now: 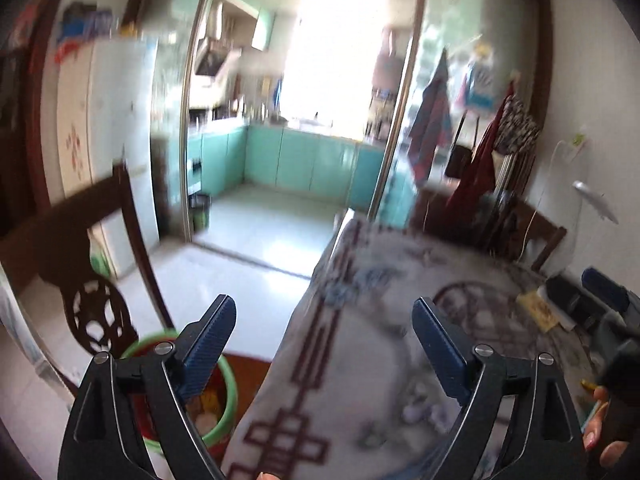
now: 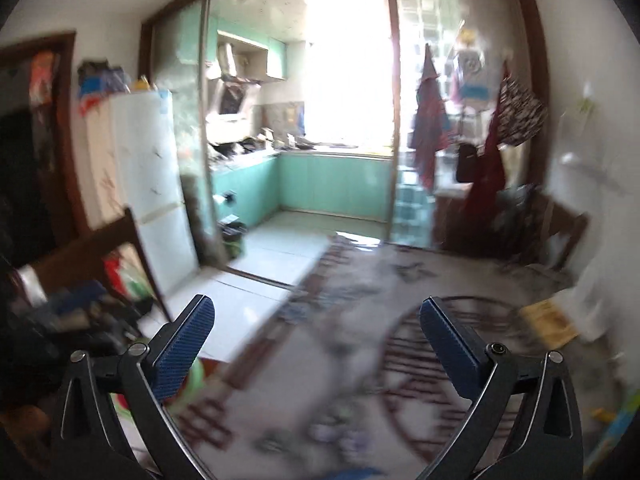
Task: Collect trash
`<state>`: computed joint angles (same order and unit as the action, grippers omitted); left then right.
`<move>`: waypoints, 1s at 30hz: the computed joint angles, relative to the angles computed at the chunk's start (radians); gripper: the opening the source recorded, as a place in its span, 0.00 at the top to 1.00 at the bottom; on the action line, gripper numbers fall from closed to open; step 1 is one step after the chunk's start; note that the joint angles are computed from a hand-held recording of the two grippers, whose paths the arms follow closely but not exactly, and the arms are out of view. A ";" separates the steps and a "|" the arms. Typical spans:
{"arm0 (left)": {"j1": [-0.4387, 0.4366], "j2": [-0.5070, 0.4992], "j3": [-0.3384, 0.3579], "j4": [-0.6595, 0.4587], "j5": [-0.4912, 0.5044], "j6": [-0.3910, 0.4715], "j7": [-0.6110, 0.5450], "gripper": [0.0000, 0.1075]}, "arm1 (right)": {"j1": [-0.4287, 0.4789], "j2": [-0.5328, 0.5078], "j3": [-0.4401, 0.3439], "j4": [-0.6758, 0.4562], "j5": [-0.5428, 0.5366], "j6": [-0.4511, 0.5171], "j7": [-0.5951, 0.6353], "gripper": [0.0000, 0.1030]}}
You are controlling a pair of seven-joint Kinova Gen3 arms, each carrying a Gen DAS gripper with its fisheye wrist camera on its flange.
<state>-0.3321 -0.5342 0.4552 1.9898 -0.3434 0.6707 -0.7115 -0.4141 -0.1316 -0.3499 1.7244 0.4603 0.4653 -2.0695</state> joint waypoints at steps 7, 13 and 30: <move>-0.145 -0.044 0.205 -0.149 -0.013 0.073 0.094 0.13 | 0.293 -0.137 -0.180 0.131 0.285 -0.113 -0.230 0.00; -0.169 -0.043 0.249 -0.245 0.062 0.112 0.083 0.12 | 0.137 -0.196 0.043 0.238 0.341 -0.264 -0.295 0.00; -0.340 -0.132 0.342 -0.301 0.163 0.135 0.002 0.12 | -0.172 -0.211 0.389 0.228 -0.088 -0.209 0.037 0.00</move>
<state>-0.6724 -0.6661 0.7975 1.6891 -0.1804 0.8060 -0.7096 -0.5862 -0.3424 0.0389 1.9526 0.3723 0.2566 -2.0322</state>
